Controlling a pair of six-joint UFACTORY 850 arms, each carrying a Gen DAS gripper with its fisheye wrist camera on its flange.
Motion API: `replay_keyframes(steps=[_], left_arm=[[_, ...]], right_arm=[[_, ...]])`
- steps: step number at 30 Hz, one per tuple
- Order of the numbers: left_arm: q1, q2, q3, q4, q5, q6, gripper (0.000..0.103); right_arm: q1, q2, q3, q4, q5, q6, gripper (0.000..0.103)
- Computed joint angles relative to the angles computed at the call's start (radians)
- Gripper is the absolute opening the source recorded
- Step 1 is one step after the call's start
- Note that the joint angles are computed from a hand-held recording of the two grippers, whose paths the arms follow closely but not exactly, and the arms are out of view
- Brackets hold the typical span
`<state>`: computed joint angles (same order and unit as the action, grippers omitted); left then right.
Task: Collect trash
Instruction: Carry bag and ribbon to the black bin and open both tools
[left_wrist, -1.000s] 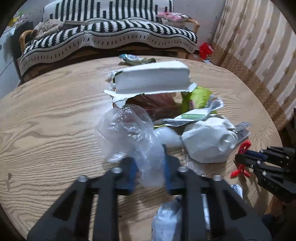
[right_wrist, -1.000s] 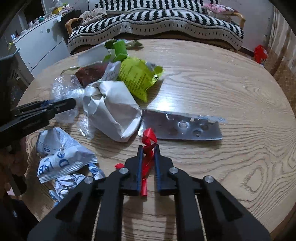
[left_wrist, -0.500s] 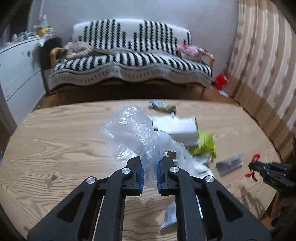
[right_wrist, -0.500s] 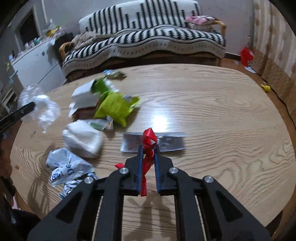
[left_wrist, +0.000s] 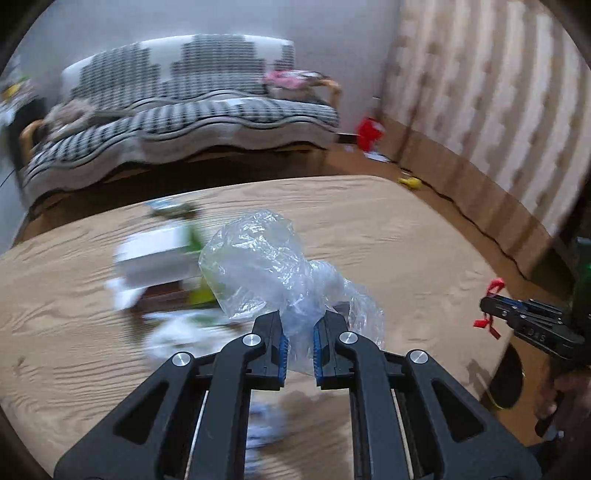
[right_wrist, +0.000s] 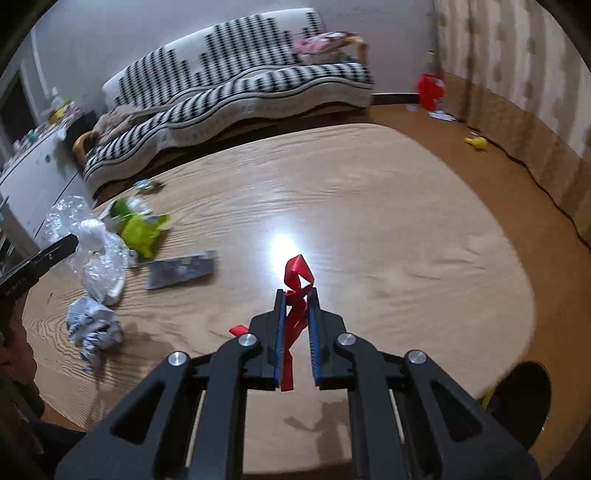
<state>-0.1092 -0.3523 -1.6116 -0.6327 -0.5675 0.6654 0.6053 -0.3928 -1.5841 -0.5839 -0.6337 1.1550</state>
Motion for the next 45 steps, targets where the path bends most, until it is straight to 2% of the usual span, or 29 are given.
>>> replay_keyframes(steps=[5, 11, 15, 20, 25, 31, 39, 43, 45], left_arm=[[-0.155, 0.019, 0.034, -0.030, 0.007, 0.067, 0.010], [-0.353, 0.008, 0.061, -0.046, 0.012, 0.120, 0.010], [-0.461, -0.023, 0.059, -0.079, 0.015, 0.170, 0.010], [-0.568, -0.101, 0.008, -0.078, -0.002, 0.162, 0.010], [-0.638, -0.198, -0.059, -0.040, -0.016, 0.150, 0.010], [-0.686, -0.319, -0.159, 0.063, -0.045, 0.067, 0.010], [-0.717, -0.406, -0.237, 0.125, -0.082, -0.010, 0.010], [-0.721, -0.409, -0.230, 0.118, -0.089, -0.017, 0.010], [-0.725, -0.409, -0.223, 0.115, -0.091, -0.018, 0.010]], right_arm=[[-0.058, 0.214, 0.275, -0.106, 0.020, 0.177, 0.012], [-0.144, 0.471, 0.586, -0.173, -0.007, 0.350, 0.012], [-0.219, 0.617, 0.753, -0.138, -0.015, 0.375, 0.012], [-0.359, 0.761, 0.923, -0.035, 0.011, 0.332, 0.012], [-0.492, 0.807, 1.014, 0.123, 0.065, 0.175, 0.012], [-0.582, 0.768, 1.043, 0.265, 0.103, 0.024, 0.012], [-0.591, 0.753, 1.069, 0.319, 0.105, -0.003, 0.012], [-0.602, 0.744, 1.070, 0.347, 0.105, -0.015, 0.013], [-0.605, 0.746, 1.072, 0.347, 0.102, -0.008, 0.022]])
